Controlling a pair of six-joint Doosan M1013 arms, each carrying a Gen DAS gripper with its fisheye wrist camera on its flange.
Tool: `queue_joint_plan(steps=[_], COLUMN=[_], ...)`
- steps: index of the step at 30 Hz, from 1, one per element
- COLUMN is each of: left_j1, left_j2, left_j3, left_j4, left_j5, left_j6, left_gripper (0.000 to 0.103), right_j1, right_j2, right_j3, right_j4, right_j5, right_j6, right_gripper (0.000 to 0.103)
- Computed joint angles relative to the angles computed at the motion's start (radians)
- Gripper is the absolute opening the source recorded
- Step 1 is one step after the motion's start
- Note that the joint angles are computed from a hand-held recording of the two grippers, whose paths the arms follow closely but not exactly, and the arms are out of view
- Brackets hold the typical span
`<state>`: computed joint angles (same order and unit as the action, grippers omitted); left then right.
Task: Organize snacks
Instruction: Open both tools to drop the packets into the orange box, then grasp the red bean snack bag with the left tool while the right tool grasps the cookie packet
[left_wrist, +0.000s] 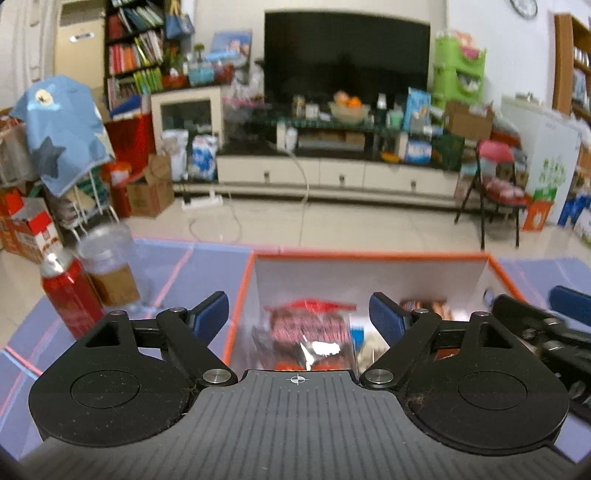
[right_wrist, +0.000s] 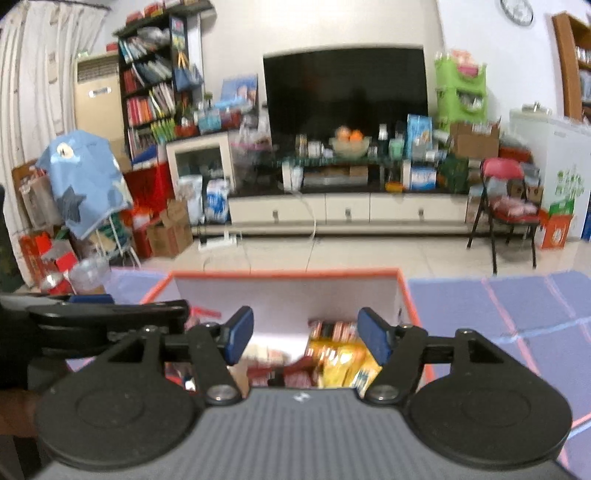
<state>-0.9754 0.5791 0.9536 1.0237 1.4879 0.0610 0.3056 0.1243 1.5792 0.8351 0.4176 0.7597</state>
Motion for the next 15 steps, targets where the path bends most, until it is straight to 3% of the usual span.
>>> queue_joint_plan(steps=[4,8,12,15], left_j1=[-0.037,-0.084,-0.128,-0.142], left_j2=[-0.055,-0.114,-0.161,-0.191], left_j3=[0.052,0.132,0.228,0.291], left_j4=[0.081,0.114,0.051,-0.064], left_j5=[0.022,0.07,0.146,0.168], left_j6=[-0.058,-0.124,-0.18,-0.258], left_gripper=[0.068,0.075,0.075,0.073], right_j1=[-0.043,-0.094,-0.152,-0.154], right_j2=[-0.061,-0.13,-0.175,-0.178], right_j3=[0.042,0.121,0.191,0.211], right_j4=[0.128,0.165,0.116,0.023], right_j5=[0.002,0.001,0.067,0.101], right_j6=[-0.1,-0.163,-0.105,-0.073], right_gripper=[0.074,0.078,0.08,0.08])
